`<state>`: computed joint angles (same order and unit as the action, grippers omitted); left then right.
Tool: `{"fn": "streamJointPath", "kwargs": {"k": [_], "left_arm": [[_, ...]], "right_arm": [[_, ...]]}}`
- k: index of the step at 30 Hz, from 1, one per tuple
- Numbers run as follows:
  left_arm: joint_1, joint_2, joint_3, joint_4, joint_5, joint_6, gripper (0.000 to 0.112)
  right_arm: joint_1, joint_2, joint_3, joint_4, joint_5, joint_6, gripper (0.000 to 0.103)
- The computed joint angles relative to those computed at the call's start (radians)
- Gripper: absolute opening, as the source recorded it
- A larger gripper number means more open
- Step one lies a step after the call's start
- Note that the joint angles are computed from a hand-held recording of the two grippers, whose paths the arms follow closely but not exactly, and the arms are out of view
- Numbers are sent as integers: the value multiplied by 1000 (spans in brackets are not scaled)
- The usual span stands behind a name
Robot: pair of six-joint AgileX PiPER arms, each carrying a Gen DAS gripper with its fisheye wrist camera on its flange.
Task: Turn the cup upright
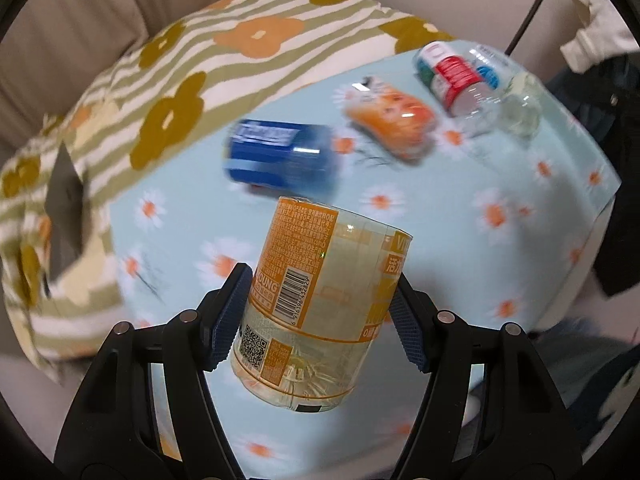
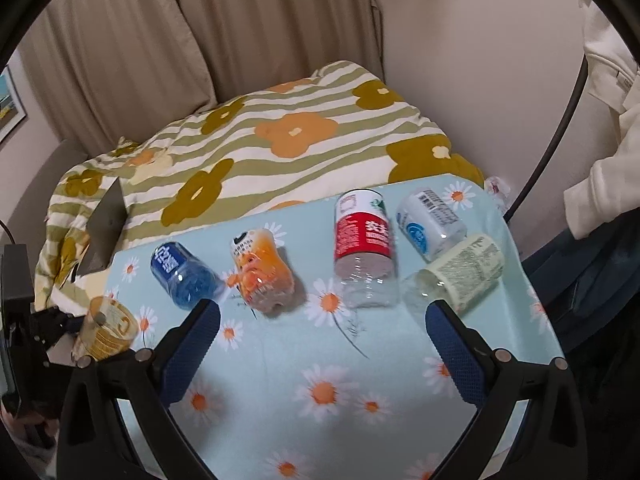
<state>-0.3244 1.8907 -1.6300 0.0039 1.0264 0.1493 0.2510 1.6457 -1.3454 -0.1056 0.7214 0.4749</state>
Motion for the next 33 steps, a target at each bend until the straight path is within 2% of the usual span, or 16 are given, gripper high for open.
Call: {"fn": "streamJointPath", "kwargs": {"k": [7,14,19,30,33], "left_arm": [[-127,-1,49,-46,-19,-376,72],[-179,75,37,-89,-62,-605,72],[-177,138,8,-107,-77,-675,72],[-190,201,-36,-81,-68,-749,72],[-196,202,-34,-68,-73,-759,78]], "right_arm": [[-151,-66,109,243,-35,-352,103],[-239,-61,159,384,-20,-602,103],[-280,-19,163,440,-12,-696,103],[-305,37,138,485,6,-766,103],[-308,44,131,493,9,-777,103]]}}
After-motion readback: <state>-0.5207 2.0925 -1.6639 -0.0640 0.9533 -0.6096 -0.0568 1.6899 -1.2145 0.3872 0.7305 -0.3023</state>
